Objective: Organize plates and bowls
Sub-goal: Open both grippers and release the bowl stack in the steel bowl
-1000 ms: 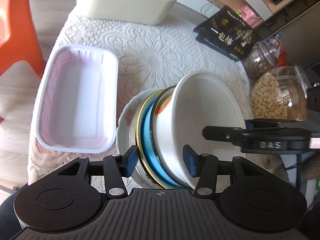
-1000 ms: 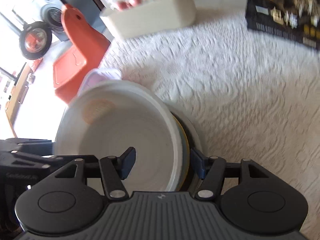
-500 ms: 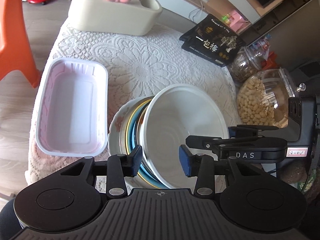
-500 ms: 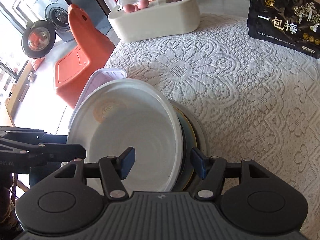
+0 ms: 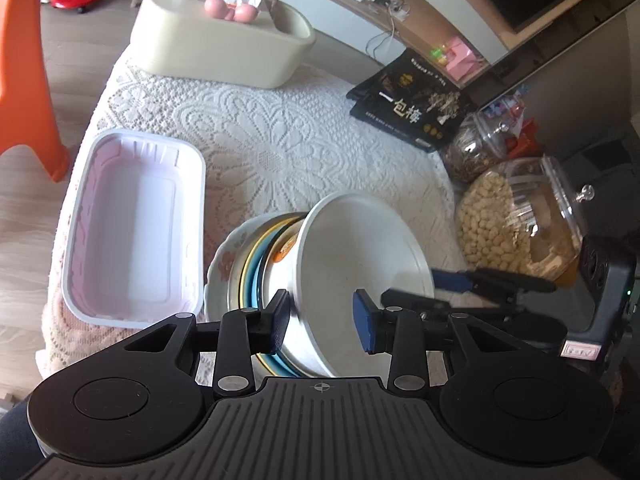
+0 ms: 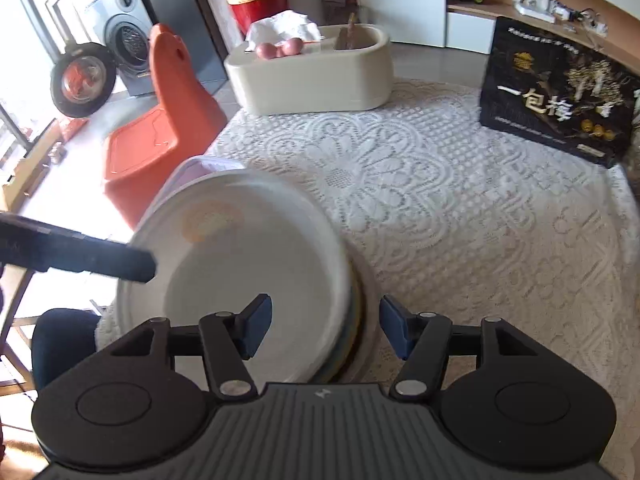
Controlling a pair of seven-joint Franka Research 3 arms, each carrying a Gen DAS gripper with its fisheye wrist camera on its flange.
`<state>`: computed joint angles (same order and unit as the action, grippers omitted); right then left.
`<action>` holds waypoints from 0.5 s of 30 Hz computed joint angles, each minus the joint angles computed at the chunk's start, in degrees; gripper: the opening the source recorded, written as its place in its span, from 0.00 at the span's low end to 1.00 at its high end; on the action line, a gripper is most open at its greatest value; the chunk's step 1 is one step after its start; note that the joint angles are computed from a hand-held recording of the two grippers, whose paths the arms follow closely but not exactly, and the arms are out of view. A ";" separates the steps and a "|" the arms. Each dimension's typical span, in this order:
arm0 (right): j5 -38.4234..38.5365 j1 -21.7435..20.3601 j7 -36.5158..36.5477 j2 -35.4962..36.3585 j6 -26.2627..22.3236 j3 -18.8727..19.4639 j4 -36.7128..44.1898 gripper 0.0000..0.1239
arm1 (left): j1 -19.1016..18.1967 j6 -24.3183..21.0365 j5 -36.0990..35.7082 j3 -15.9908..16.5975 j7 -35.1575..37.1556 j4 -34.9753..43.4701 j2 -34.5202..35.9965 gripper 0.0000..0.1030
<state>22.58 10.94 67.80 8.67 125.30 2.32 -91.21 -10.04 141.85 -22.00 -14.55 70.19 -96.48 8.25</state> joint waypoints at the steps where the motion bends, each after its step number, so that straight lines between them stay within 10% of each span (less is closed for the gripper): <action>1: 2.07 -0.29 -0.52 0.42 -1.25 0.26 0.72 0.45 | 0.01 -0.28 0.07 0.01 -0.05 0.15 0.09 0.36; 15: 0.58 1.43 -4.26 -1.77 3.70 0.83 -2.04 0.44 | 0.15 -2.28 2.71 0.10 -2.81 0.63 1.14 0.34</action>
<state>23.15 12.37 63.54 6.89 129.01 3.15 -93.25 -9.88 139.57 -19.29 -14.46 67.38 -95.85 9.39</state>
